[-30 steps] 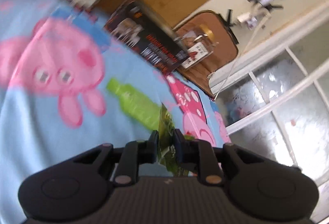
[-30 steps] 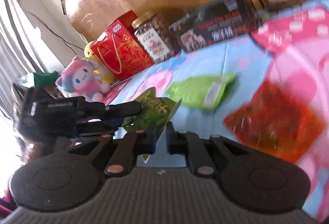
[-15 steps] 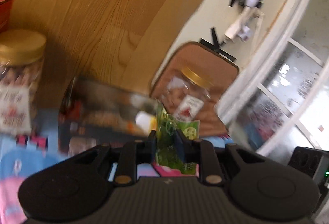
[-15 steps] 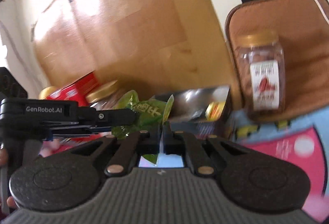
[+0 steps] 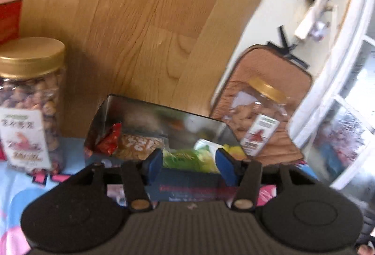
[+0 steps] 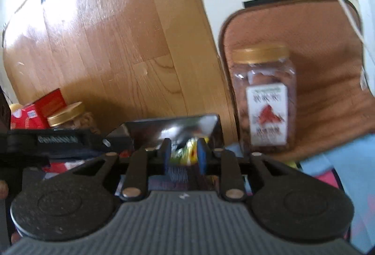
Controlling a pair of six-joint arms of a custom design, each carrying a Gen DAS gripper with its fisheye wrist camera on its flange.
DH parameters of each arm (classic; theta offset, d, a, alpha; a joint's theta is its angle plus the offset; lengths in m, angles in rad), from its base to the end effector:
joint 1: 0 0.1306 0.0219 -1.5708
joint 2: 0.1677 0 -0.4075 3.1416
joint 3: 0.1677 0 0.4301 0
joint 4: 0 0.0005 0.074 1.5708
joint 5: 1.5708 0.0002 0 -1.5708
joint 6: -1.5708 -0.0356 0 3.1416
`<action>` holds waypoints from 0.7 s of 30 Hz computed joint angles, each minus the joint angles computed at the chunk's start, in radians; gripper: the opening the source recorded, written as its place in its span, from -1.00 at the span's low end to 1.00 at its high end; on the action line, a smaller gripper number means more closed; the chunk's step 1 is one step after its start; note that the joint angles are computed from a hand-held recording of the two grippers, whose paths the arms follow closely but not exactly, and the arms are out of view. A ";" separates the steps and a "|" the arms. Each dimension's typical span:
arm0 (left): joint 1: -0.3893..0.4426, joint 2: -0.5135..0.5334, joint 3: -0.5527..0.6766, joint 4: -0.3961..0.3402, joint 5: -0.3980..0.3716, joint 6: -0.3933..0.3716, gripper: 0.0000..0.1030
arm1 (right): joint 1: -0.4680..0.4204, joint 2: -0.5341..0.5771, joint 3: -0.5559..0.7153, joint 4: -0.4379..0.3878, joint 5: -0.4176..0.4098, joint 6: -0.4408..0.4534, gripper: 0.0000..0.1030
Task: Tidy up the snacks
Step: 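Lower the green packet into the black tin and open the left gripper, then grasp the red spicy snack packet with the left gripper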
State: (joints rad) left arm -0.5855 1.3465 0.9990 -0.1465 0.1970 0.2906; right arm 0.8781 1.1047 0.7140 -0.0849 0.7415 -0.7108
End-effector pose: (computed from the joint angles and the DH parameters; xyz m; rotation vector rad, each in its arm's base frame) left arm 0.4118 -0.2820 0.3392 0.4384 2.0936 -0.7321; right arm 0.2672 0.2835 0.3102 0.2863 1.9057 0.3051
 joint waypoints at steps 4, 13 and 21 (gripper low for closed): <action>-0.019 -0.109 -0.087 -0.094 0.060 -0.023 0.01 | 0.091 -0.124 -0.087 -0.140 -0.071 -0.161 -0.29; -0.071 -0.225 -0.287 -0.208 0.346 0.072 0.01 | 0.389 -0.233 -0.194 -0.372 0.052 -0.542 -0.24; -0.121 -0.285 -0.364 -0.150 0.304 0.144 0.03 | 0.420 -0.203 -0.238 -0.096 -0.028 -0.585 -0.23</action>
State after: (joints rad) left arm -0.7065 1.0611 0.6353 -0.2970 0.5013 0.4345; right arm 1.2983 0.9016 0.4759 -0.1808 0.7136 -1.2956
